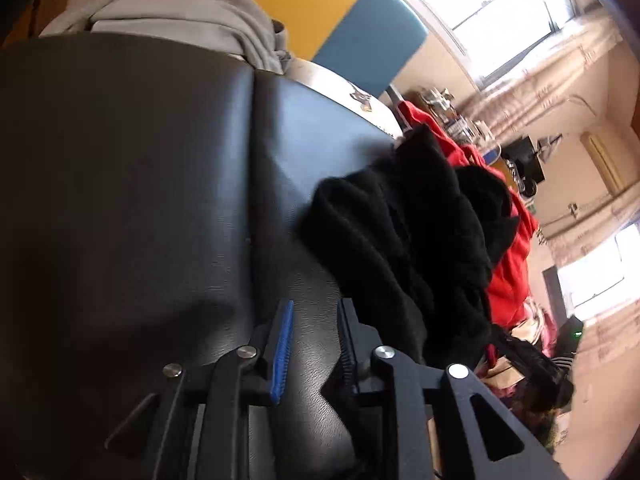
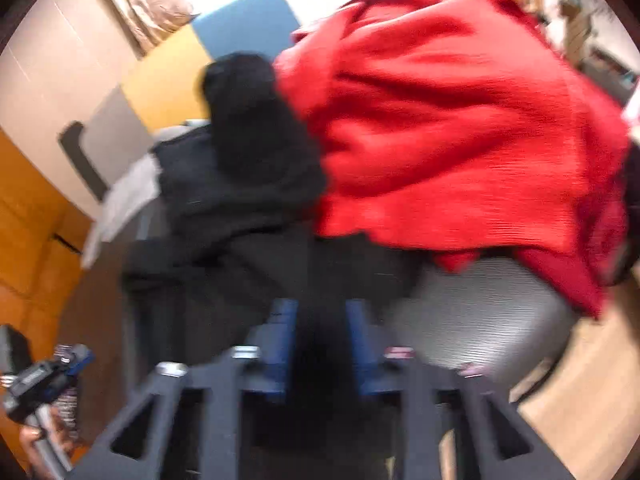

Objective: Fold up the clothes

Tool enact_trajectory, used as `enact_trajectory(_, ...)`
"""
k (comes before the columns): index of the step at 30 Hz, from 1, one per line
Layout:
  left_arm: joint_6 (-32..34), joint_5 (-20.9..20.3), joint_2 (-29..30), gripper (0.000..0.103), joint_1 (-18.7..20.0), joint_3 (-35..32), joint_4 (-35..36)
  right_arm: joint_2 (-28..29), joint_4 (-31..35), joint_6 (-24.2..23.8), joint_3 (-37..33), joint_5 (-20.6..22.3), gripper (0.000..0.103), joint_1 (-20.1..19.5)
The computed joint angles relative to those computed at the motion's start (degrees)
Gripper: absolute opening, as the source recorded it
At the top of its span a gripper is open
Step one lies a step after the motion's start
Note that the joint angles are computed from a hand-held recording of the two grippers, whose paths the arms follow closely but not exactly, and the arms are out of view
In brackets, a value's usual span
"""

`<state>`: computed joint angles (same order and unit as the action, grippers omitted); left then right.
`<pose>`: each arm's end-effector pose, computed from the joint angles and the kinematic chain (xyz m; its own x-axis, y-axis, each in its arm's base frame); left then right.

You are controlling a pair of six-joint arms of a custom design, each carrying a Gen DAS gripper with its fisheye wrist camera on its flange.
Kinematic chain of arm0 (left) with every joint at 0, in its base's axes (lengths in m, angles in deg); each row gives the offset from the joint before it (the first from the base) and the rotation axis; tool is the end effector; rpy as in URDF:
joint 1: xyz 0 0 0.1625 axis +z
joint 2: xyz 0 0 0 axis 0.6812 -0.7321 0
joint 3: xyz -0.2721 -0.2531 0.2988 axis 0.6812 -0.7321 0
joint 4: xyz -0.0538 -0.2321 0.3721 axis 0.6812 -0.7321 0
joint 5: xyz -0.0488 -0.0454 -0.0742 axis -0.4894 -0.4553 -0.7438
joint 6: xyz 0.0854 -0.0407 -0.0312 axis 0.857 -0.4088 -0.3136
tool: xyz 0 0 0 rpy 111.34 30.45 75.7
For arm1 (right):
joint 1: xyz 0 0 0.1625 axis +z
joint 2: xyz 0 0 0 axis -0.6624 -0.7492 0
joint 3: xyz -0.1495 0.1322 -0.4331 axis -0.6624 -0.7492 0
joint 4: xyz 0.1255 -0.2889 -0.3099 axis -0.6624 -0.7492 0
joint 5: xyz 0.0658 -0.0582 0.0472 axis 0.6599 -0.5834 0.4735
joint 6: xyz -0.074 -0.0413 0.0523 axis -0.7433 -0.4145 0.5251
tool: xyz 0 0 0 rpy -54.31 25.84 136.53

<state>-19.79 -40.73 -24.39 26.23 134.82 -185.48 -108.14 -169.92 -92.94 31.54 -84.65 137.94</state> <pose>-0.0643 -0.6451 0.2357 -0.9779 -0.0236 -0.2076 0.0893 0.8511 -0.5173 0.1617 -0.7021 0.1325 -0.8718 0.1411 0.4692 -0.1795 0.7992 -0.5737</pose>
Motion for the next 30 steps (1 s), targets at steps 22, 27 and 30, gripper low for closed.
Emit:
enact_trajectory(22, 13.76, 10.87, 18.27, 0.056, -0.31, -20.78, 5.76, 24.74, 3.14, -35.18, -31.94, -12.94, 0.029, 5.02)
enact_trajectory(27, 8.42, 7.74, 15.38, 0.012, 0.73, -16.87, 4.0, 17.7, 13.51, -16.94, -25.08, 1.85, 0.022, 1.44)
enact_trajectory(30, 2.63, 9.27, 10.14, 0.011, 1.97, -10.86, 0.69, 16.25, 19.57, -14.59, -23.68, 9.47, 0.022, 1.05)
